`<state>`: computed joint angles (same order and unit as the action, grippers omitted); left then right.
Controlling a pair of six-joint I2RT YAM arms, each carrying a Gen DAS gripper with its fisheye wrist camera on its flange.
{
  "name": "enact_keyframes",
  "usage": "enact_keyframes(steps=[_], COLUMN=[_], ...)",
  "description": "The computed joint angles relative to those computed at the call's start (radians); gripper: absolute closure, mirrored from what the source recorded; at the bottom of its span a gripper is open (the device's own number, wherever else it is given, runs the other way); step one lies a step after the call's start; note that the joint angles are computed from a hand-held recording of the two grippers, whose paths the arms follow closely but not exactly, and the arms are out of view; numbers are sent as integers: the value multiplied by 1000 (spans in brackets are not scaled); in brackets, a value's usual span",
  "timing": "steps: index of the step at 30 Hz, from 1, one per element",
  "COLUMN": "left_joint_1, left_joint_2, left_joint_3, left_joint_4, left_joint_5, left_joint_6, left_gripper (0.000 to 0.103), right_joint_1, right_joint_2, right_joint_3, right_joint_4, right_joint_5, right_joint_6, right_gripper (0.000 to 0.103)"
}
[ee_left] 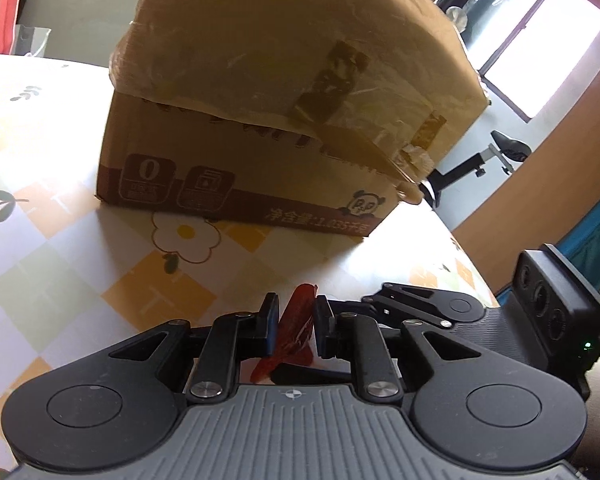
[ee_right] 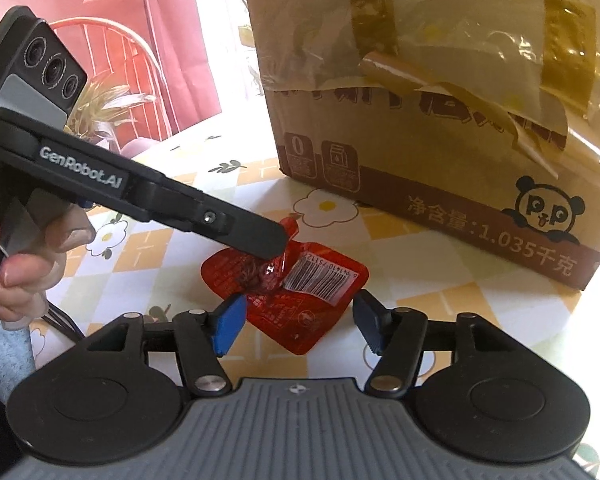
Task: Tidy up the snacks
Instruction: 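Lift the red candy packet with the left tool, then carry the red packet over the open box and open the left tool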
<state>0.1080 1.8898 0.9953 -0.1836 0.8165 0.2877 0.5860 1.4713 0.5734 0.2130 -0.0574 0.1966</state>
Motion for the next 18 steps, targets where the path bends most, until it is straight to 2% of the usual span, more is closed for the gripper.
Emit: enact_keyframes(steps=[7, 11, 12, 13, 15, 18], left_joint_1=[5, -1, -8, -16, -22, -29], left_joint_2=[-5, 13, 16, 9, 7, 24], left_joint_3=[-19, 0, 5, -5, -12, 1], left_joint_4=[-9, -65, -83, -73, -63, -75], left_joint_5=[30, 55, 53, 44, 41, 36], left_joint_6=[-4, 25, 39, 42, 34, 23], left_gripper=[84, 83, 83, 83, 83, 83], right_joint_1=[32, 42, 45, 44, 42, 43], right_joint_2=[14, 10, 9, 6, 4, -3], right_joint_3=[9, 6, 6, 4, 9, 1], right_joint_4=[-2, -3, -5, -1, -16, -10], right_joint_5=[48, 65, 72, 70, 57, 45], right_joint_6=[-12, -8, -8, -6, -3, -9], right_gripper=[38, 40, 43, 52, 55, 69])
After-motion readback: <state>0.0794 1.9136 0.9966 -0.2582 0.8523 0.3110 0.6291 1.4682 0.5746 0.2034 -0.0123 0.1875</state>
